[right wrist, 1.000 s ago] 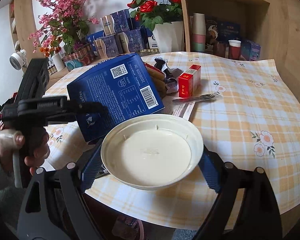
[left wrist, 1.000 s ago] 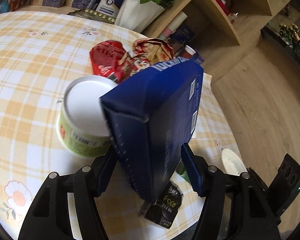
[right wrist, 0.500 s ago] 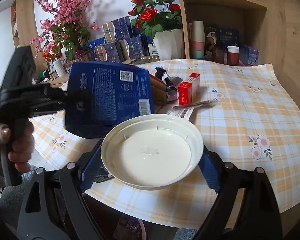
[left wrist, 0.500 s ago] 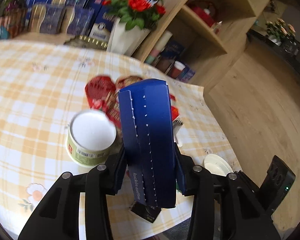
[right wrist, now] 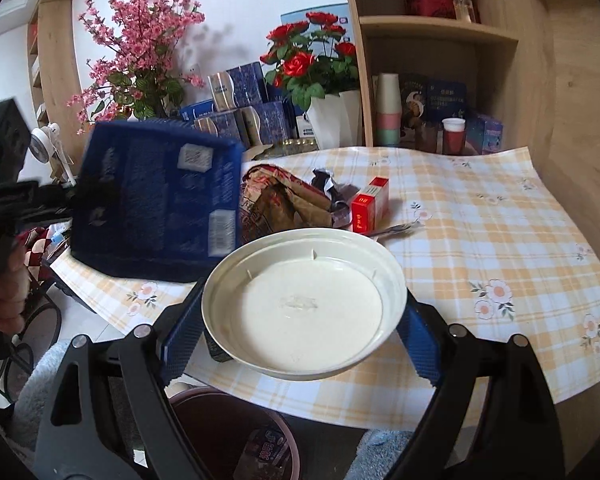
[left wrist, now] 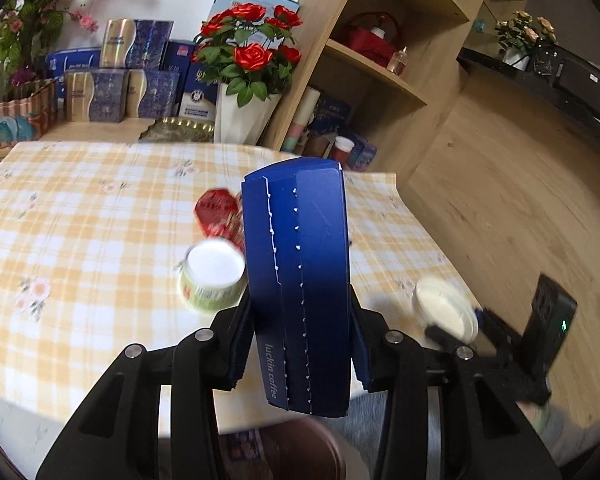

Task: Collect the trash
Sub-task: 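Carry the coffee box over the brown bin and open the left gripper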

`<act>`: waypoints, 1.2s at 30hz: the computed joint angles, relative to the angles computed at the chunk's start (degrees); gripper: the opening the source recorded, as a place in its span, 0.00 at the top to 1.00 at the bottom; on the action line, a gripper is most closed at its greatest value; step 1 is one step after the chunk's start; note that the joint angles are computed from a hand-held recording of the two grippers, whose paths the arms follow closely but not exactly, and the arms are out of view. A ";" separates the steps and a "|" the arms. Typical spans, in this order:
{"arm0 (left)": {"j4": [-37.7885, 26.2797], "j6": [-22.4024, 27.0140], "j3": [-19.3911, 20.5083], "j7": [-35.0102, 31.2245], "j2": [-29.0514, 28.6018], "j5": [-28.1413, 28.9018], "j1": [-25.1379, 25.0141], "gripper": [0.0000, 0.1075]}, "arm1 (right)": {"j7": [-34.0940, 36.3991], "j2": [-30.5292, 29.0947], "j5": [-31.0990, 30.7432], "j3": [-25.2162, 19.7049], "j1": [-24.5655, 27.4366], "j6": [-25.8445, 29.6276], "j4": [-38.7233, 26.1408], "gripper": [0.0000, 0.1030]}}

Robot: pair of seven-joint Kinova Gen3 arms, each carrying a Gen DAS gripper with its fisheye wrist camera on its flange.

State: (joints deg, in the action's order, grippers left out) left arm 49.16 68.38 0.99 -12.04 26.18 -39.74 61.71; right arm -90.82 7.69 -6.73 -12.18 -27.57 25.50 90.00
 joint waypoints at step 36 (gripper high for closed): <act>3.59 4.55 7.27 -7.41 4.52 20.21 -0.15 0.62 | -5.37 -9.28 3.17 -1.40 -1.93 2.43 4.59 0.17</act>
